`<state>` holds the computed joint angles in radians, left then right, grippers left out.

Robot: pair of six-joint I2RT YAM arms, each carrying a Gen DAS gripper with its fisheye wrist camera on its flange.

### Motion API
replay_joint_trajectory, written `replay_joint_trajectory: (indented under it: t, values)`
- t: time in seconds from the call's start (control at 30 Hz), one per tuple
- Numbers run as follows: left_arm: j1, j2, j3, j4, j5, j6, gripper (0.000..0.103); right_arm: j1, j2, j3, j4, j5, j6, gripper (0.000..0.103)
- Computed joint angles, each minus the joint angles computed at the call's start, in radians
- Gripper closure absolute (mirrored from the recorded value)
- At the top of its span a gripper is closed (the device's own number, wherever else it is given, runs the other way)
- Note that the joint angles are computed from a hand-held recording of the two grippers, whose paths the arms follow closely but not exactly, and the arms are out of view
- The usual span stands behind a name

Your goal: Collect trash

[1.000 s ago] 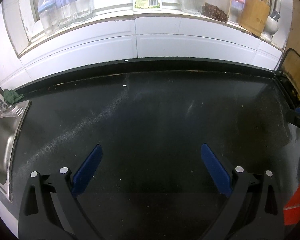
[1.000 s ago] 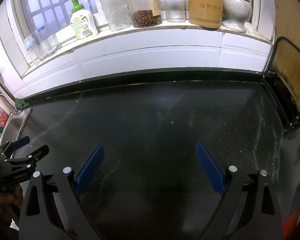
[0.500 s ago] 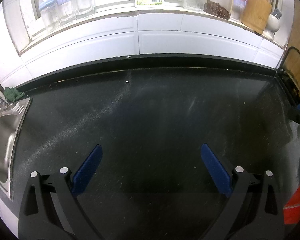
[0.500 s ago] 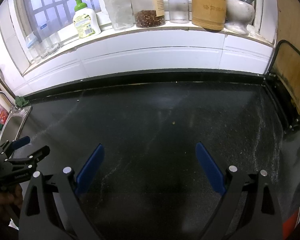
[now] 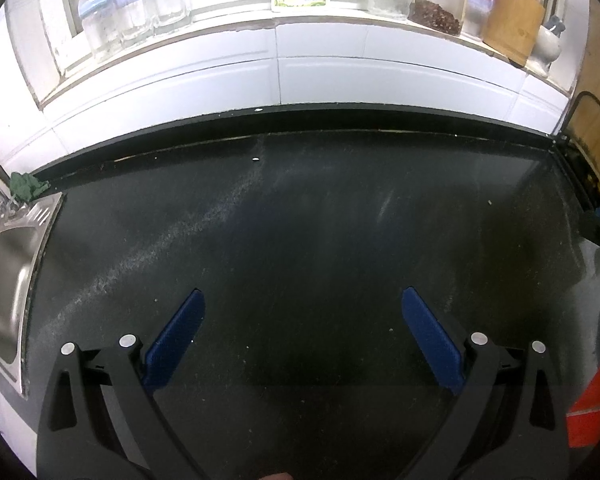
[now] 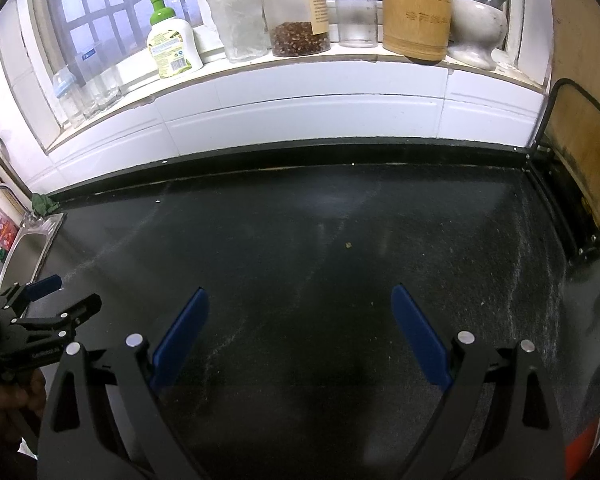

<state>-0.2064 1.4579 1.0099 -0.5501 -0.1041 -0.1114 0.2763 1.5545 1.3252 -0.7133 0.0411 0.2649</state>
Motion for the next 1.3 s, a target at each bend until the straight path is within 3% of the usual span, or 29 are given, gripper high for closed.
replay_joint_trajectory:
  t: [1.3]
  values:
    - [-0.036, -0.023, -0.024, -0.014, -0.022, -0.012, 0.007, -0.031, -0.045, -0.059, 0.011, -0.027, -0.017, 0.014]
